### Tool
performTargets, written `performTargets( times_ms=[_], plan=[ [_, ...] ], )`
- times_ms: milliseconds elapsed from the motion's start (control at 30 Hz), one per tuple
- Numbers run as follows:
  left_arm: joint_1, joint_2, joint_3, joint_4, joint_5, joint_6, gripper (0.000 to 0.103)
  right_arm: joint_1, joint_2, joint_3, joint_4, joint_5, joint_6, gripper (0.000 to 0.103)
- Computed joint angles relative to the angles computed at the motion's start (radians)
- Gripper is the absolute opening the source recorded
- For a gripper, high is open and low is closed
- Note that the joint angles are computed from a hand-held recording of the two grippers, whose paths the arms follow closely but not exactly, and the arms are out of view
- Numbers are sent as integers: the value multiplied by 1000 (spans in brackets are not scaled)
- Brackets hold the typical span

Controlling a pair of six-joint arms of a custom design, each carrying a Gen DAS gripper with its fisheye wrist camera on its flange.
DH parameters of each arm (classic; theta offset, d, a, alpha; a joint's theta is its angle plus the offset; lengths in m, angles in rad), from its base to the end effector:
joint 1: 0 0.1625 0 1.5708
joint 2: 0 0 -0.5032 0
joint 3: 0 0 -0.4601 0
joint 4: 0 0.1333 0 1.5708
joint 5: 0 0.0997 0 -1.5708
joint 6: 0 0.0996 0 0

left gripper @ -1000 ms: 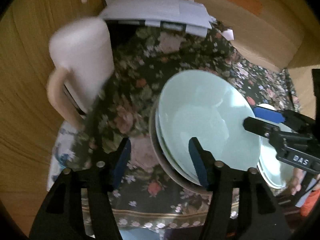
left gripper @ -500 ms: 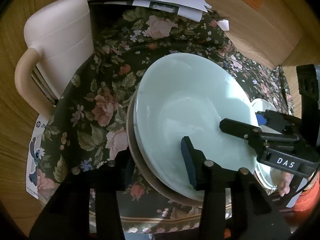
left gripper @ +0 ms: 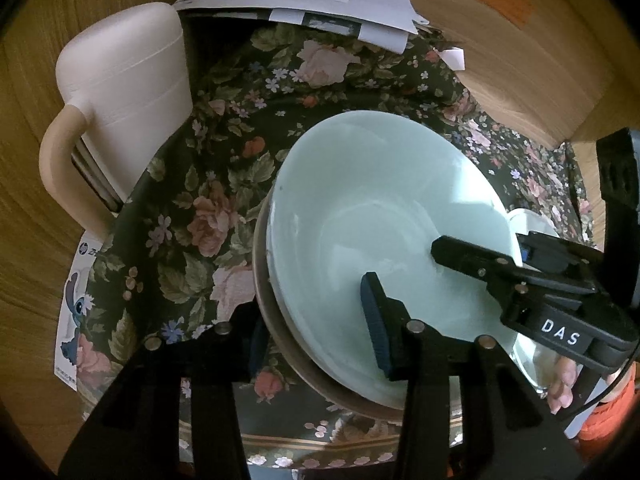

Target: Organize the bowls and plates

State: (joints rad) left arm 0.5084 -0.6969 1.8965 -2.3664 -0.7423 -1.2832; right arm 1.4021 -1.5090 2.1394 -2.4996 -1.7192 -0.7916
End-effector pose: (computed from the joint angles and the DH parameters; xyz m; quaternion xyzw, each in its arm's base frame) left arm -0.4392 -0.4814 -0.0444 -0.0185 0.9002 -0.2923 0.3221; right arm 0.0284 -0.5394 0.3287 0.2917 -0.9421 0.0976 0.1335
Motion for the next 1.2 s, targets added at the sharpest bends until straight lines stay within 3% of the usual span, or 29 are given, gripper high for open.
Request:
performTargets(
  times_ms=[700, 1200],
  plan=[
    [-46, 78, -122, -70, 46, 137, 43, -40, -129, -31, -2, 65, -14, 31],
    [-65, 206, -248, -139, -12, 253, 43, -135, -221, -56, 27, 70, -39, 31]
  ],
)
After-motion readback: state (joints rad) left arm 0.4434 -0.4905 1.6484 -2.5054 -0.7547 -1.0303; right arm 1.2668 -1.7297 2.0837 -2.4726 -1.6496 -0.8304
